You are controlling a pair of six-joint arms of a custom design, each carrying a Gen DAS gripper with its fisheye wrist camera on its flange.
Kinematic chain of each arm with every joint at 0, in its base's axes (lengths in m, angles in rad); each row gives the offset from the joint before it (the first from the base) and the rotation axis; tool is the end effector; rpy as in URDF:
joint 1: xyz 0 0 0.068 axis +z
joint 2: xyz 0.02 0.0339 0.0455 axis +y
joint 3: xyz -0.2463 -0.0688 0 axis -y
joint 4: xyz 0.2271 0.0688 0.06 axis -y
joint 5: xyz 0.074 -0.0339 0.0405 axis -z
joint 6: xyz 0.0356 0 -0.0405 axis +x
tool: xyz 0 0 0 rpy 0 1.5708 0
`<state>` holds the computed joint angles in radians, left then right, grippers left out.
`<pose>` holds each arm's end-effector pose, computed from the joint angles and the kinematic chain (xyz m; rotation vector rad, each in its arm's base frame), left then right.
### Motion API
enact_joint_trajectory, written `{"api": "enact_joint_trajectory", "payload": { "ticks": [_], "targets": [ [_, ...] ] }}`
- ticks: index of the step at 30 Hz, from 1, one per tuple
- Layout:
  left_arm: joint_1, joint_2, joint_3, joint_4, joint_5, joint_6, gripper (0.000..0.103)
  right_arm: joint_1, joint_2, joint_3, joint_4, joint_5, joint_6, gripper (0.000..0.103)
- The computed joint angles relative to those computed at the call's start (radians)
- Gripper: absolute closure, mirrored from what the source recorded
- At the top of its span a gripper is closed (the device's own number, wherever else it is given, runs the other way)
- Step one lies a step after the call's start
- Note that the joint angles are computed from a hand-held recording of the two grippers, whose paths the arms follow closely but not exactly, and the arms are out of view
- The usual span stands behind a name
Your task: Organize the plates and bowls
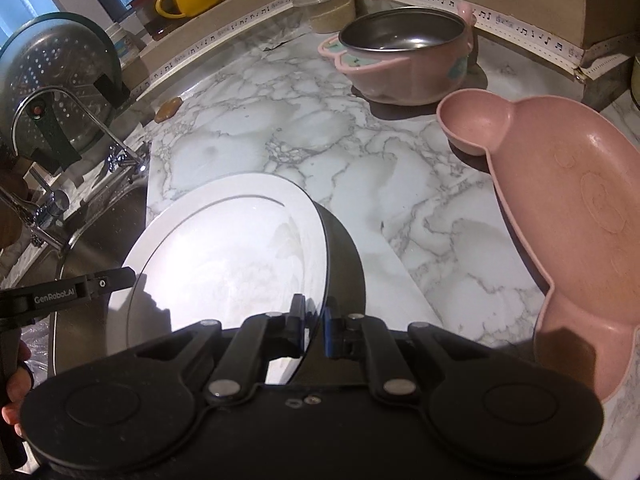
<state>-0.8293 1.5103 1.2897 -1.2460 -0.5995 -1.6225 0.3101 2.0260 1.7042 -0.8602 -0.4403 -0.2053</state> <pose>0.1841 -0.1712 0.2654 -1.0189 2.3269 0.1408 0.3791 0.1374 0.2215 -0.8061 2.5901 0.6336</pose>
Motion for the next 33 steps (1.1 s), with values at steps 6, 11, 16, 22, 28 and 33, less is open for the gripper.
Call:
{"api": "enact_joint_trajectory", "payload": {
  "ticks": [6, 11, 16, 22, 28, 33],
  "targets": [
    [-0.006, 0.004, 0.006, -0.011, -0.011, 0.005, 0.094, 0.001, -0.002, -0.002, -0.006, 0.004, 0.010, 0.093],
    [-0.005, 0.004, -0.003, 0.002, 0.001, 0.012, 0.094, 0.004, 0.005, 0.006, -0.016, 0.014, 0.020, 0.093],
    [-0.014, -0.009, -0.019, 0.006, 0.014, -0.012, 0.094, 0.011, -0.017, -0.009, 0.004, 0.041, 0.023, 0.092],
    [-0.036, -0.002, 0.012, -0.048, 0.000, -0.056, 0.094, -0.007, -0.030, 0.013, -0.007, 0.050, 0.023, 0.085],
    [-0.066, 0.006, 0.055, -0.127, -0.015, -0.113, 0.091, -0.038, -0.065, -0.012, -0.016, 0.038, 0.010, 0.082],
    [-0.109, 0.030, 0.129, -0.232, -0.056, -0.194, 0.076, -0.065, -0.092, -0.019, -0.024, 0.031, -0.001, 0.080]
  ]
}}
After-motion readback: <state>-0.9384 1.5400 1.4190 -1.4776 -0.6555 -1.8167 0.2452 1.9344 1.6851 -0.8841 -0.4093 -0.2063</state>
